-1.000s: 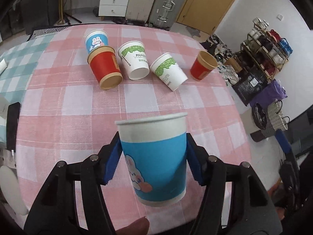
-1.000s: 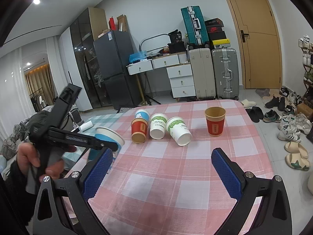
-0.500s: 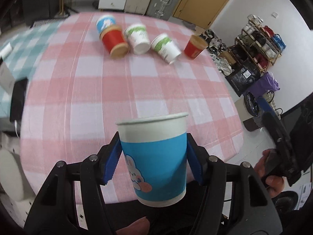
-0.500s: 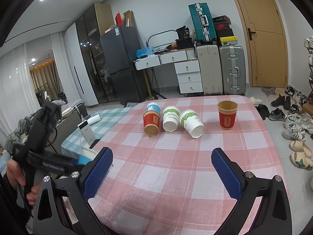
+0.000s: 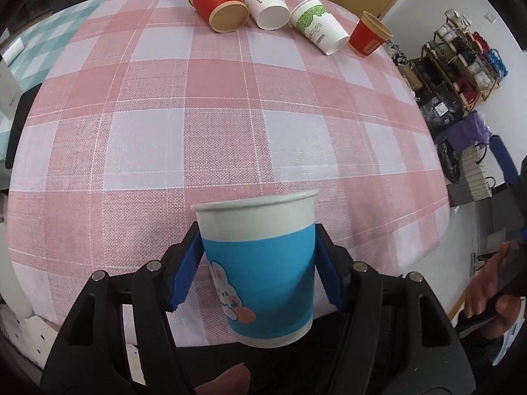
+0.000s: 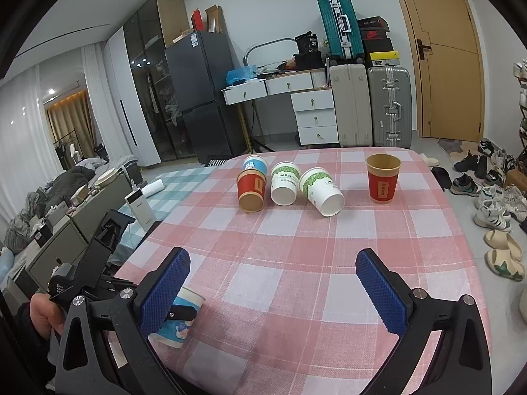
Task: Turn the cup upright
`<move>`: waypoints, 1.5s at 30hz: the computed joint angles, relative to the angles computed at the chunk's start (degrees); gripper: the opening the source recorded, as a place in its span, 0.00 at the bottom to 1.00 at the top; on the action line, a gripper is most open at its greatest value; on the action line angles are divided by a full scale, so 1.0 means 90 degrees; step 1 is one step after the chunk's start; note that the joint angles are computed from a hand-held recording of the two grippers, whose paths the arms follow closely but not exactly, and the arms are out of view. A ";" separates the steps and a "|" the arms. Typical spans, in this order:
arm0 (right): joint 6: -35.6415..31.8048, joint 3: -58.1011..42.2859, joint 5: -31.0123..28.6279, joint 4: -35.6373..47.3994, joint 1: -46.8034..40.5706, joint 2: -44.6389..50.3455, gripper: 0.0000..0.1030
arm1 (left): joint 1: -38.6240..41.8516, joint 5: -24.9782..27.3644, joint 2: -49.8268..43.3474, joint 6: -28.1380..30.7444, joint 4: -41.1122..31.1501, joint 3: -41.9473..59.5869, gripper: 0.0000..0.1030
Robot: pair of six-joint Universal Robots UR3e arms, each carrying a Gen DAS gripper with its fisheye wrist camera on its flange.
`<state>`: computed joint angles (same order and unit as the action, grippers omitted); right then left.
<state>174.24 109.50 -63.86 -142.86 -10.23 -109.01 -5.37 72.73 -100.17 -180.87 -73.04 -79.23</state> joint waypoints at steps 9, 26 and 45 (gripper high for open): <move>0.0001 -0.0016 -0.0035 -0.0019 0.0048 0.0050 1.00 | -0.0213 0.0689 -0.0252 -0.0108 0.0102 0.0301 0.88; 0.0159 -0.0187 0.0486 0.0339 0.0564 -0.0050 1.00 | -0.0262 0.1908 0.2435 -0.0630 0.2106 -0.1190 0.99; 0.0458 -0.0482 0.0038 0.0795 0.1670 0.0214 1.00 | -0.0304 0.2064 0.3742 -0.0742 0.2104 -0.2449 0.99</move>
